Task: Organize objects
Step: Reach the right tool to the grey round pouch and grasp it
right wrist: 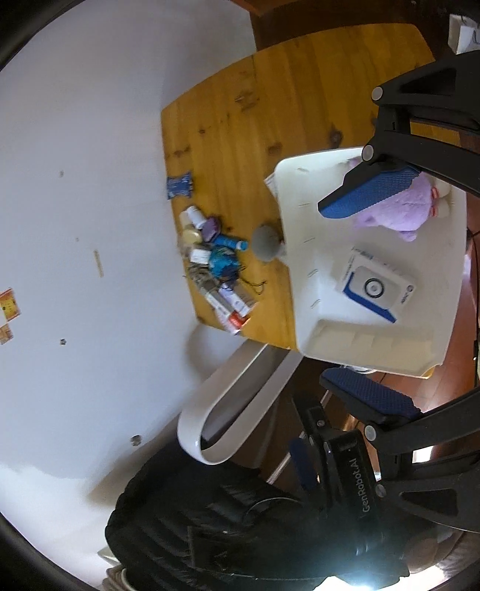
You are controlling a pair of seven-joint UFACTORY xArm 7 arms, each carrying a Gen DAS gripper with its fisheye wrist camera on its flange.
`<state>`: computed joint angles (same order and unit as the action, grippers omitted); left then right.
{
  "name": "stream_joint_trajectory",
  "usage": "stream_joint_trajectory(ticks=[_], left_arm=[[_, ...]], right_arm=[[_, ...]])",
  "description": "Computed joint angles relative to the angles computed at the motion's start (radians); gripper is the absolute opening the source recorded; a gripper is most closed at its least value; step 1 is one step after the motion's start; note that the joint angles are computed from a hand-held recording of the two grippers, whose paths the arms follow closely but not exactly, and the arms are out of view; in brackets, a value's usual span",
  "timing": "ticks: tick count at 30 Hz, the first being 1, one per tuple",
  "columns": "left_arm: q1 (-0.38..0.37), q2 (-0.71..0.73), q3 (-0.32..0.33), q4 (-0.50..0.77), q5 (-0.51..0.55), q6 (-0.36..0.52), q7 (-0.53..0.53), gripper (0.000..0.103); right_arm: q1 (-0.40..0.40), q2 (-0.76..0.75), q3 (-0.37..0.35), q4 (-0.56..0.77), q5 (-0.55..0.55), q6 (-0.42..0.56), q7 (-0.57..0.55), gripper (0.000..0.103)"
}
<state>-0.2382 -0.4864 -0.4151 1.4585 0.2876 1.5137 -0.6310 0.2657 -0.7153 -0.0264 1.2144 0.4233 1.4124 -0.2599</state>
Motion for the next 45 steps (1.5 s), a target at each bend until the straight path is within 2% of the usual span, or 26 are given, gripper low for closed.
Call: stream_joint_trajectory(ticks=[4,5,11,16,18,23,28,32,37,42,45], left_arm=[[0.009,0.002,0.01,0.009,0.008,-0.019,-0.003,0.089],[0.029,0.014,-0.013,0.025,0.042,-0.003,-0.027,0.089],[0.056,0.045,0.003,0.068,0.097,-0.018,-0.031,0.09],[0.076,0.117,0.014,0.14,0.162,-0.018,-0.013,0.093],[0.075,0.148,0.02,0.165,0.192,-0.014,-0.005,0.093],[0.054,0.245,0.07,0.226,0.238,-0.02,0.041,0.093],[0.024,0.341,0.136,0.268,0.265,-0.017,0.081,0.093],[0.004,0.397,0.199,0.267,0.24,-0.036,0.147,0.093],[0.016,0.462,0.279,0.239,0.078,-0.091,0.299,0.092],[0.024,0.523,0.308,0.201,0.048,-0.114,0.404,0.091],[0.028,0.554,0.321,0.197,0.036,-0.117,0.446,0.086]], right_arm=[[0.009,0.015,0.011,0.016,0.007,-0.025,-0.001,0.084],[0.011,0.021,0.016,0.021,0.005,-0.031,-0.002,0.084],[0.014,0.078,0.052,0.07,-0.046,-0.057,-0.021,0.084],[0.031,0.164,0.081,0.133,-0.089,-0.068,-0.076,0.084],[0.035,0.198,0.102,0.157,-0.117,-0.106,-0.116,0.084],[0.055,0.297,0.131,0.212,-0.159,-0.226,-0.225,0.084],[0.058,0.448,0.144,0.31,-0.174,-0.24,-0.277,0.084],[0.045,0.581,0.157,0.38,-0.199,-0.242,-0.282,0.084],[0.033,0.722,0.168,0.421,-0.252,-0.201,-0.284,0.084],[0.031,0.814,0.173,0.418,-0.275,-0.155,-0.267,0.084],[0.031,0.86,0.175,0.428,-0.283,-0.118,-0.26,0.084]])
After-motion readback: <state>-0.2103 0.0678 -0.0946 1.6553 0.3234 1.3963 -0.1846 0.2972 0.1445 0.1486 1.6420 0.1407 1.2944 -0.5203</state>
